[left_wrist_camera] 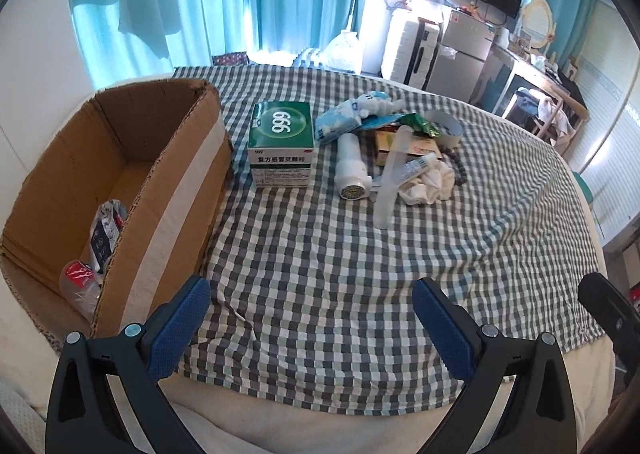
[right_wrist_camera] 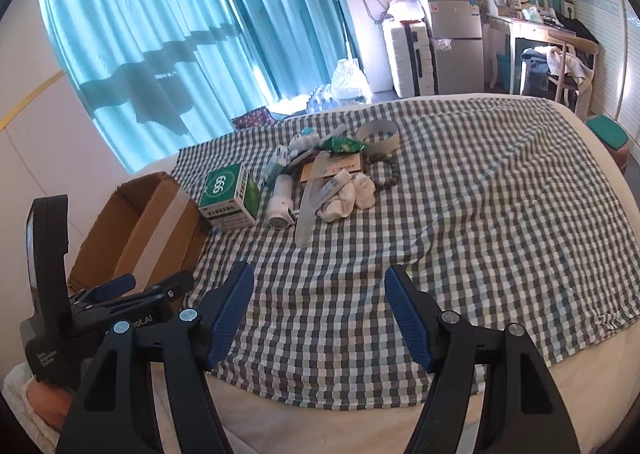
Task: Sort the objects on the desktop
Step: 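Move both tools back toward the remaining items on the cloth, then grasp the green medicine box with the left tool while the right tool grasps the white tube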
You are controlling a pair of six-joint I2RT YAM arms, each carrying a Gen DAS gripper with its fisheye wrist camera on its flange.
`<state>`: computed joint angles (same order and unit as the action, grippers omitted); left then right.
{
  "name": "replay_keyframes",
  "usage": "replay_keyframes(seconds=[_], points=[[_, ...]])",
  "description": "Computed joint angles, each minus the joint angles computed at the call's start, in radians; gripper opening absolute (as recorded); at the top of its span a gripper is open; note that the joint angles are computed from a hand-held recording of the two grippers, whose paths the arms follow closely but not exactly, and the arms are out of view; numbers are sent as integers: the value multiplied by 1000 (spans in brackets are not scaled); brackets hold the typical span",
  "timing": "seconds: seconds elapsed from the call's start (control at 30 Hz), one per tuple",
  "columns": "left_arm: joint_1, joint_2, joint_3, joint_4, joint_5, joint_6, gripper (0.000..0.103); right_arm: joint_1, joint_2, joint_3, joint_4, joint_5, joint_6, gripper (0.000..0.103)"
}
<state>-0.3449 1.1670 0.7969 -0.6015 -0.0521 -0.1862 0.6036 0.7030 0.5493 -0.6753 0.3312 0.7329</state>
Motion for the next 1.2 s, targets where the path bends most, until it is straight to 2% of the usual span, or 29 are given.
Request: replay_keyframes(seconds=[0.27, 0.53, 0.7, 0.77, 0.93, 1.17, 1.2], points=[[31, 202, 40, 160, -29, 19, 103, -175, 225, 9, 258, -146, -120, 68], [47, 499, 181, 325, -58, 25, 103, -330, 603, 70, 553, -279, -186, 68], [57, 671, 308, 354, -56, -1, 103, -436, 870, 162, 699, -383, -213, 68], [58, 723, 348, 357, -68, -7, 103, -472, 956, 213, 720, -427, -220, 68], [61, 846, 446, 365, -91, 0, 103, -525, 1129, 351, 724, -445, -259, 67], [60, 967, 588, 336, -100, -29, 103, -556, 1286, 471, 719, -498, -244, 55], [67, 988, 618, 326, -83, -38, 103, -556, 1300, 480, 721, -506, -239, 49]])
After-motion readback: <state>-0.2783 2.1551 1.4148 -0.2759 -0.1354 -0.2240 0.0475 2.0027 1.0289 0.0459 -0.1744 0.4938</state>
